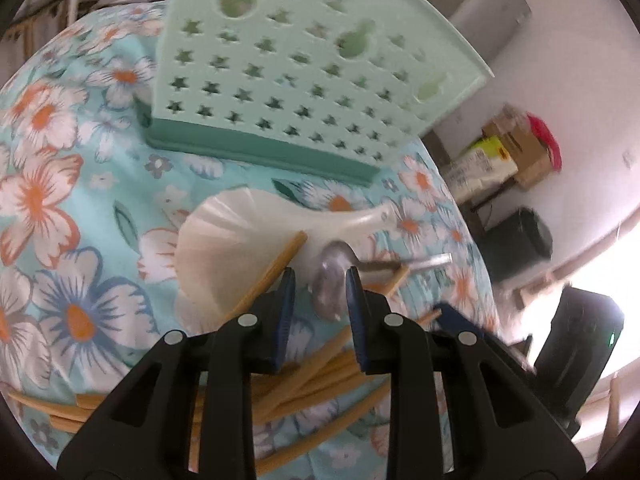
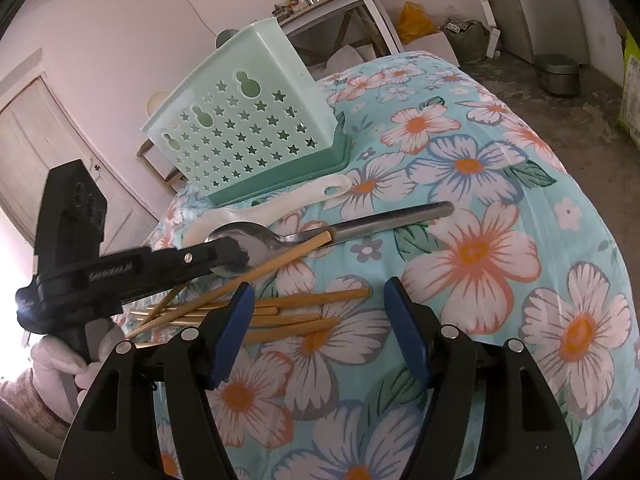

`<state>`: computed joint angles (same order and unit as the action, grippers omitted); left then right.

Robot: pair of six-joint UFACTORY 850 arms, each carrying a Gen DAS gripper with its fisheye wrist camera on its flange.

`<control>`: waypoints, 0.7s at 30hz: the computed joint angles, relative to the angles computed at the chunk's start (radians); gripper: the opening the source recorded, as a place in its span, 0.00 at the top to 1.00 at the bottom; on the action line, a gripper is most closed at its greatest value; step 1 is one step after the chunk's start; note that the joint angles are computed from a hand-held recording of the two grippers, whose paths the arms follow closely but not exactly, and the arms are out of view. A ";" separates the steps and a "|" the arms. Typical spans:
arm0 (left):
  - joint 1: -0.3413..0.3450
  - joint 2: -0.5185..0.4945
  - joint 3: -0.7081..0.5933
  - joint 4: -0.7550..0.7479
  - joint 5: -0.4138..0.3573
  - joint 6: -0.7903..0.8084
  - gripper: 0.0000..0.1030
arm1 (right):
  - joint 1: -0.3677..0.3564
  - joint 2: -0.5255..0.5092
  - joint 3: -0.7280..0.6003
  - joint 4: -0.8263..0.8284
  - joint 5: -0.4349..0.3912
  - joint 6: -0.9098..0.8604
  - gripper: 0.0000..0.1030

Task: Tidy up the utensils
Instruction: 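Grasp the long steel spoon handle with the left tool, then carry the steel spoon to the holder with the left tool while the right tool grasps the white ladle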

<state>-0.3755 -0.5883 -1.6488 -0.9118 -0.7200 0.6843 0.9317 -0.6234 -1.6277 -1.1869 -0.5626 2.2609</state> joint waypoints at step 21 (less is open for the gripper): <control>0.113 0.318 0.259 -0.336 0.188 0.420 0.98 | 0.006 -0.031 -0.062 0.102 -0.057 -0.138 0.36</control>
<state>-0.2629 -0.2705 -1.3903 -1.2475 -0.5320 1.1044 0.9379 -0.6549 -1.6898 -1.0849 -0.6192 2.1226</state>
